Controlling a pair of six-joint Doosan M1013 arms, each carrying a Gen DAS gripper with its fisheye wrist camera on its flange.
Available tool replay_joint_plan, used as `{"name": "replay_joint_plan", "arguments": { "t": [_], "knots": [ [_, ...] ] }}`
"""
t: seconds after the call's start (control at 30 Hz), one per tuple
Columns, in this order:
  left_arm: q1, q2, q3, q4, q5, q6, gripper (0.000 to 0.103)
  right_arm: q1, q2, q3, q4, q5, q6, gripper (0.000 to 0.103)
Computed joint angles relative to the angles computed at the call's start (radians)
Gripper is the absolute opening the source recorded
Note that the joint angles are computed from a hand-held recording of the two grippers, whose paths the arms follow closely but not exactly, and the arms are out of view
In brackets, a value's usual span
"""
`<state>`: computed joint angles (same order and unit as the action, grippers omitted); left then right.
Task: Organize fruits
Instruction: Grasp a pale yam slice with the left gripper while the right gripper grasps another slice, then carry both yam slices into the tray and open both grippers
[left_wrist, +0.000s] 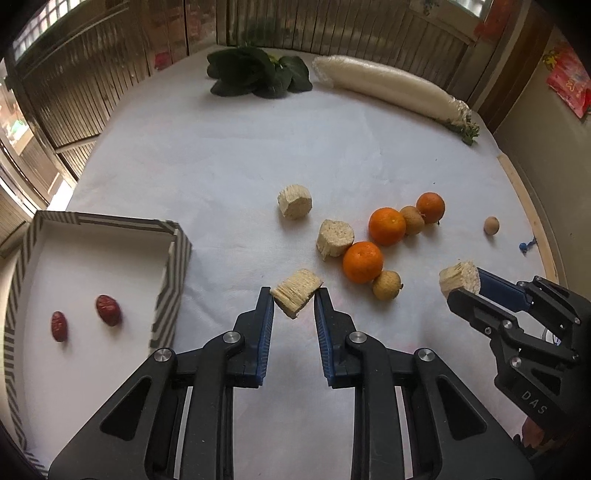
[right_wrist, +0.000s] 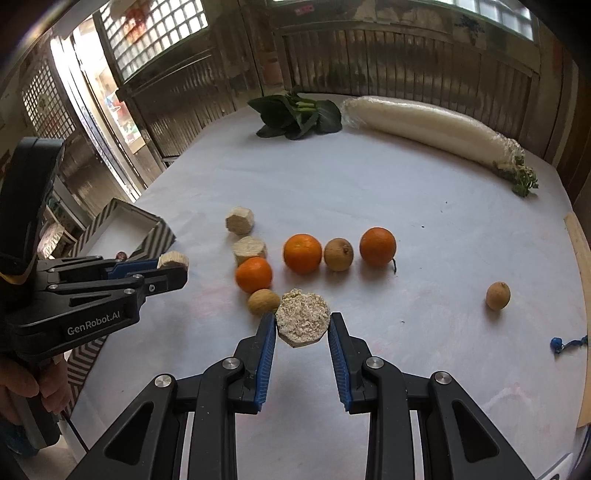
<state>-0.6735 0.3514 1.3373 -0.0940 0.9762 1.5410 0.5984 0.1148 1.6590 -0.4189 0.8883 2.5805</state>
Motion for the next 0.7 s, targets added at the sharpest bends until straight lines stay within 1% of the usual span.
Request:
{"name": "replay_joint_plan", "arguments": {
  "t": [0.27,0.4,0.7],
  "knots": [
    [0.011,-0.040,0.031,0.031,-0.026,-0.019,0.022,0.032,0.013,-0.035,-0.026,0.006,-0.003,0.028],
    [0.022,-0.057,0.047,0.052,-0.035,-0.035,0.022,0.044,0.031,-0.060,-0.024,0.000,-0.023,0.028],
    [0.067,-0.090,0.082,0.088,-0.045,-0.083,0.022,0.066,0.092,-0.138,0.013,-0.019,-0.115,0.028]
  ]
}}
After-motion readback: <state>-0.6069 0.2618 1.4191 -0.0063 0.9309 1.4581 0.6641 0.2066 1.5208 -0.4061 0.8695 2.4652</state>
